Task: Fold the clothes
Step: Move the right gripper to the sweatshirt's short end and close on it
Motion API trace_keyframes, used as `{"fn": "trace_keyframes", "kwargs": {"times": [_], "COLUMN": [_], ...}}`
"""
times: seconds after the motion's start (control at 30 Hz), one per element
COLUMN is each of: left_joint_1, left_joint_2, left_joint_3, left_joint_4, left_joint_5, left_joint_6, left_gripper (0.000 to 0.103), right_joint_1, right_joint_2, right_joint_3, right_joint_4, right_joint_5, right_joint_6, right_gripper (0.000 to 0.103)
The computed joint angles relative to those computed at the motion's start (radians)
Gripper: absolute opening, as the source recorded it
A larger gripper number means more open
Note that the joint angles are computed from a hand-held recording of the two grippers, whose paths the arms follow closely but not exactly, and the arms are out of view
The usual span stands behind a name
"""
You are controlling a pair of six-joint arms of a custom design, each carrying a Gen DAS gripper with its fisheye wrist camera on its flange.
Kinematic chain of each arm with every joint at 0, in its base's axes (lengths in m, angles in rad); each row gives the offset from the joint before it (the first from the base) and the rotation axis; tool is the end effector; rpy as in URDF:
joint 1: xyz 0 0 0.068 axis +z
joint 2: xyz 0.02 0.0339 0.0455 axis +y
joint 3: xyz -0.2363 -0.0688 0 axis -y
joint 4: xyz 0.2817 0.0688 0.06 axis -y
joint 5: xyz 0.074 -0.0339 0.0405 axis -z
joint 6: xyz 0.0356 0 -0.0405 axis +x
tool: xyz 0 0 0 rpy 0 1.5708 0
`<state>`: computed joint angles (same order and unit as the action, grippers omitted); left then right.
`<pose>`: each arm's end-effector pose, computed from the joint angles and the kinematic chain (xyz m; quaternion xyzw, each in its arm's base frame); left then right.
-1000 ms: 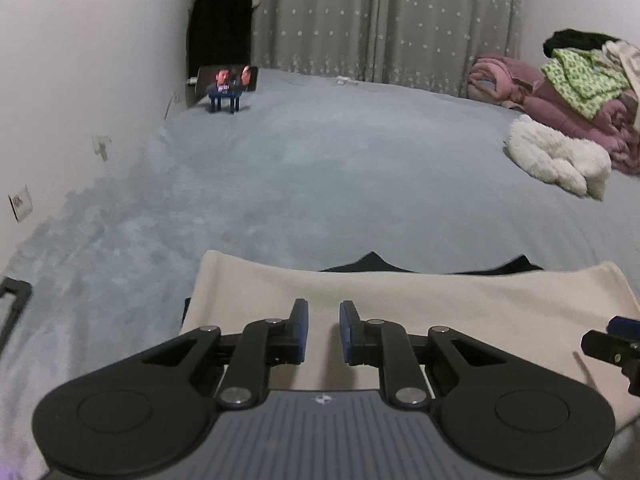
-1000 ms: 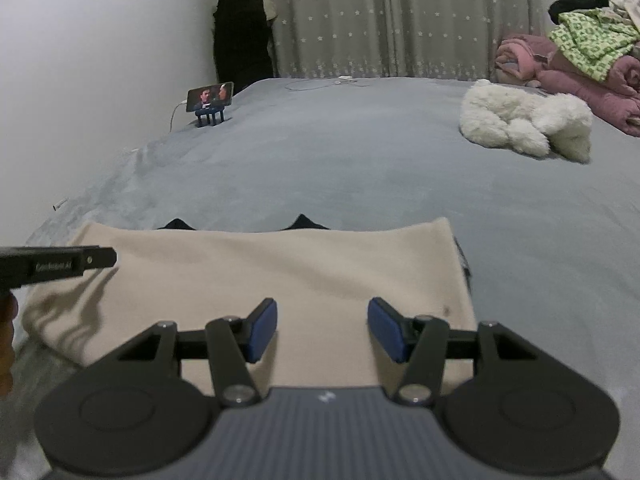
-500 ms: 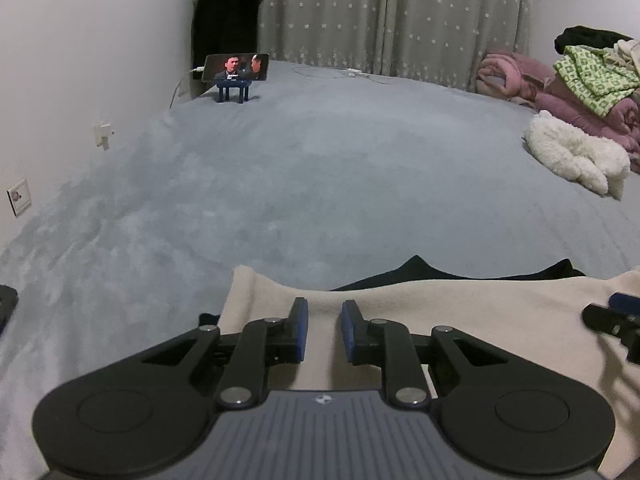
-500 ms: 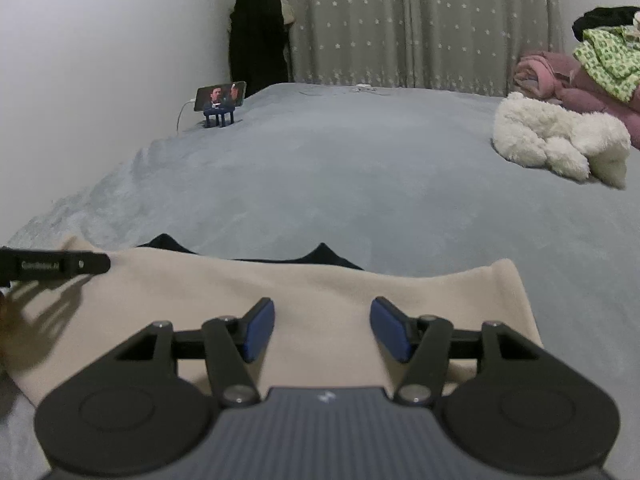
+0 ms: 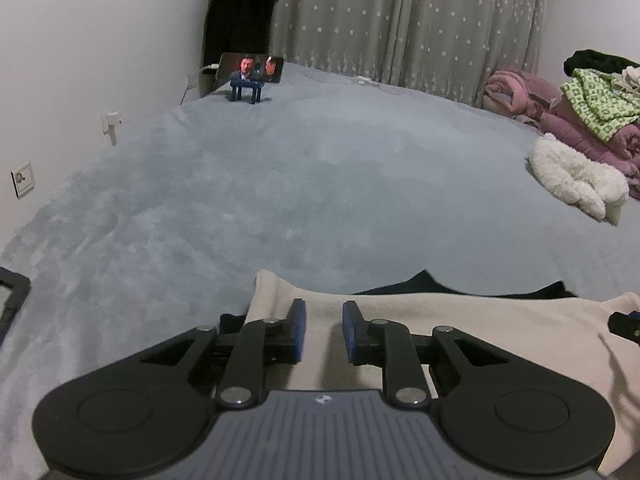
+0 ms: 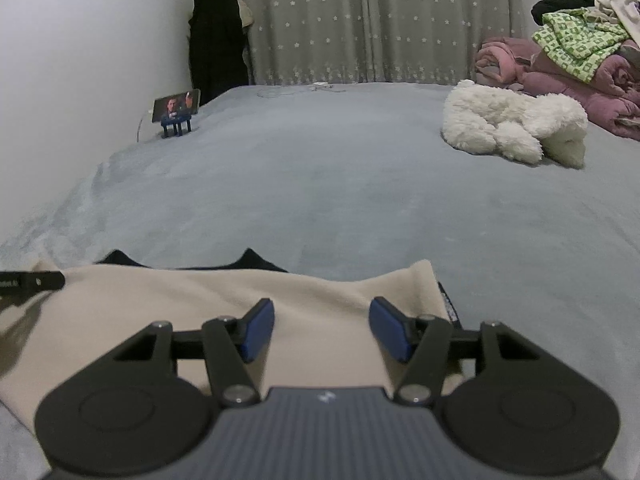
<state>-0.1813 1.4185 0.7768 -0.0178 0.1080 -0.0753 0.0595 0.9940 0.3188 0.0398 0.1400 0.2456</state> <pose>0.3260 -0.0637 0.1595 0.0712 0.8942 -0.1043 0.4296 0.2363 0.0091 0.1175 0.1141 0.8836 0.0066 0.4540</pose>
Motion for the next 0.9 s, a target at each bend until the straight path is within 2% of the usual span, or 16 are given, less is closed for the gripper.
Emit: {"fn": "trace_keyframes", "kwargs": {"times": [0.2,0.5,0.67,0.9], "left_joint_1": [-0.054,-0.143,-0.18,-0.212], "left_joint_2": [-0.133,-0.298,-0.303,-0.327], "left_joint_3": [-0.072,-0.174,-0.227,-0.271], "left_joint_4": [-0.021,-0.07,-0.049,-0.035], "left_joint_5": [-0.011,-0.006,-0.037,-0.078], "left_joint_6": [0.003,0.013,0.023,0.01], "left_gripper": [0.024,0.024,0.024,0.026], "right_joint_1": [-0.131,-0.194,-0.126,-0.005], "right_joint_2": [-0.336,-0.687,-0.725,-0.782], "right_joint_3": [-0.088,-0.157,-0.153,-0.143], "right_joint_4": [-0.204,-0.49,-0.566,-0.712], "right_joint_5": [-0.164,-0.235,-0.225,-0.123], "right_joint_6": [0.102,0.124,0.117,0.137], "right_gripper": [0.057,0.057,0.057,0.057]}}
